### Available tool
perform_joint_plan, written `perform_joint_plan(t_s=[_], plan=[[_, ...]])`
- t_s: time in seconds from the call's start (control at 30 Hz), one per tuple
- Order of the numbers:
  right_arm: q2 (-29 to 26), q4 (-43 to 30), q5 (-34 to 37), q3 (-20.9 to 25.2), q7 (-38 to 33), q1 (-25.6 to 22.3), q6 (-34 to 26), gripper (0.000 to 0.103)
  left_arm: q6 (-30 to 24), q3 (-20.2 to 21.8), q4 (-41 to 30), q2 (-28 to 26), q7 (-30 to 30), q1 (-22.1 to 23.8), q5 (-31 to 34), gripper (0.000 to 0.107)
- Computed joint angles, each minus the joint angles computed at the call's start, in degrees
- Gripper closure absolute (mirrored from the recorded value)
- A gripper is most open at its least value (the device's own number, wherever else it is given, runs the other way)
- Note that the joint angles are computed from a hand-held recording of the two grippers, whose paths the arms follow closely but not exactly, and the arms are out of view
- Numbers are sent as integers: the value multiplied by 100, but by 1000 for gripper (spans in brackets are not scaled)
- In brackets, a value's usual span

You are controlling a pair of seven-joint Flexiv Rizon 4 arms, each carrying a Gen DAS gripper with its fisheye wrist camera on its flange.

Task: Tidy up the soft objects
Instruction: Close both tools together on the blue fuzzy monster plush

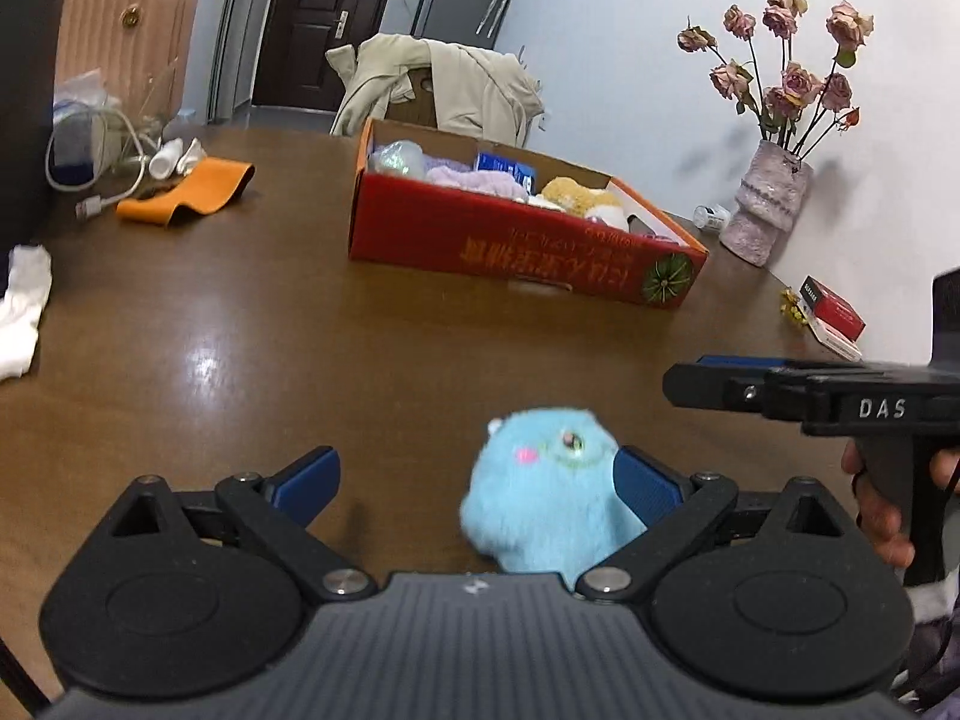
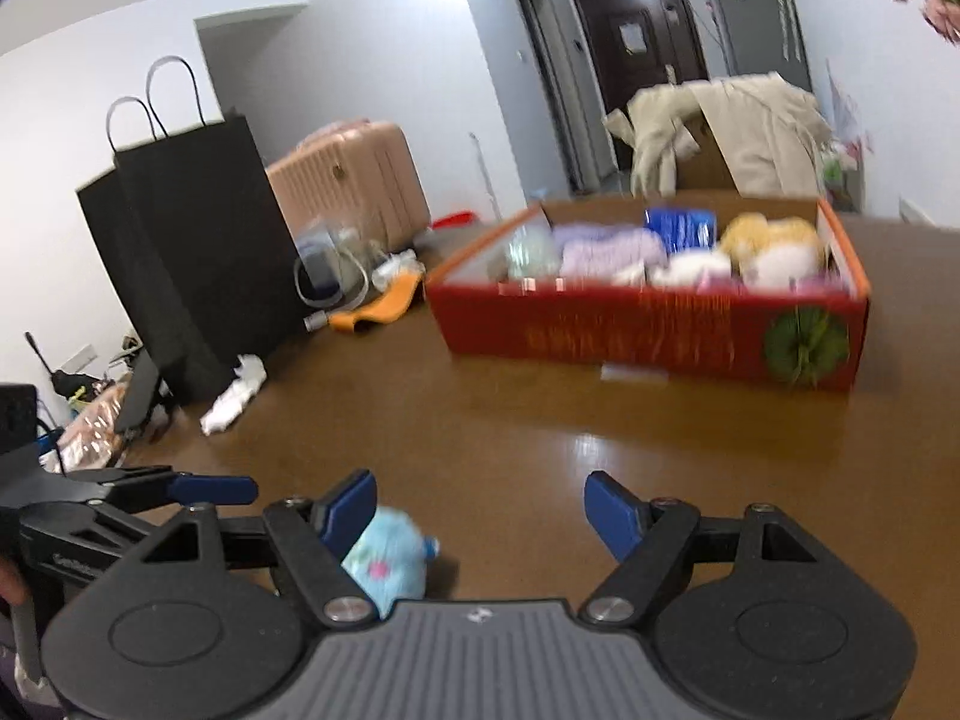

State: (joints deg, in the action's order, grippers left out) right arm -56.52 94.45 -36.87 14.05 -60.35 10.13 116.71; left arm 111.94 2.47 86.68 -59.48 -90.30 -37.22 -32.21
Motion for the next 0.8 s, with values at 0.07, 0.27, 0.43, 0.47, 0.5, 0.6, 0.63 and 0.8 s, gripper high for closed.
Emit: perform_joint_plan(t_s=[0.07,0.27,0.43,0.47,0.5,0.6,0.63,0.8], plan=[[79,191,334,-158,-19,212,157,27,68,-152,82,33,-17,122,148,8],[187,476,721,-331,-122,479,287,30,-114,-633,-17,-1,-50,544,640,30],[77,389,463,-73,7,302,100,39,-220,-1379,-122,-132,-173,1190,1329,60],[21,337,306,47,50,202,16,41,-169,-1648,-120,-178,-197,1410,1581,64],[-49,278,99,215,106,60,-87,44,-147,-1804,-140,-221,-231,1543,1750,65],[-330,96,-550,825,294,-434,-363,50,-196,-1979,-254,-324,-351,1715,1982,68],[-421,32,-685,985,353,-549,-430,57,-207,-2015,-305,-363,-391,1754,2030,68],[-576,-197,-699,1119,515,-611,-612,67,-302,-2378,-492,-537,-482,2092,2429,70]])
